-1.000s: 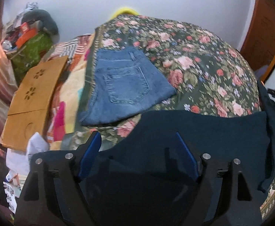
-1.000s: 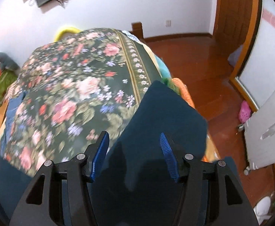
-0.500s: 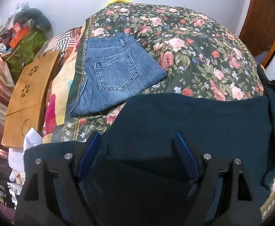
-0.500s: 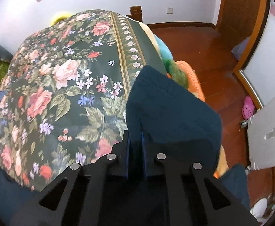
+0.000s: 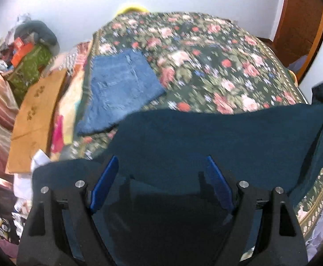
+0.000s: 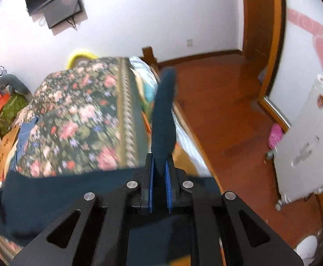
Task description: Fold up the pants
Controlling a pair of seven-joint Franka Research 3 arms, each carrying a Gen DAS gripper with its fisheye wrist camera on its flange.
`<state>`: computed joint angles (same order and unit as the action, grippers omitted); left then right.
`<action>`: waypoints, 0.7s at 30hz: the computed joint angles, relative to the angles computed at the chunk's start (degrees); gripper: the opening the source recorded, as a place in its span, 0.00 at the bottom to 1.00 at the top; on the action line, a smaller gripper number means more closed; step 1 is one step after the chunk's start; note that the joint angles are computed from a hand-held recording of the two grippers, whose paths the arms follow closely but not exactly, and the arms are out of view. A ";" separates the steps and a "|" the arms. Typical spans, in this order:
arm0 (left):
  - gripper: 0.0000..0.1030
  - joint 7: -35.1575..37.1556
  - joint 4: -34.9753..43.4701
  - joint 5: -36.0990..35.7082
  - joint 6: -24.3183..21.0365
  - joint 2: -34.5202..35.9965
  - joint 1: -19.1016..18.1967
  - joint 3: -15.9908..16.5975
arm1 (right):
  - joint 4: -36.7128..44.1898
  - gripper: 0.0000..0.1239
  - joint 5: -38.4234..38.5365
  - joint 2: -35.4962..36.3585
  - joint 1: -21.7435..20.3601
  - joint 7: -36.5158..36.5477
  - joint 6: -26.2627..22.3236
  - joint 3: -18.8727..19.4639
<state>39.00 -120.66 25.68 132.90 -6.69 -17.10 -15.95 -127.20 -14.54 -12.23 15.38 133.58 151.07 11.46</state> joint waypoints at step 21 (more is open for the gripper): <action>0.82 -6.57 -10.69 1.73 1.95 -12.41 1.82 0.42 | 2.18 0.34 -3.66 -2.86 2.61 2.90 -9.84 5.55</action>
<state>32.44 -131.35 27.41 134.84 -19.10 -15.28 -15.53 -125.02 -18.20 -15.09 17.99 136.48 141.23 17.01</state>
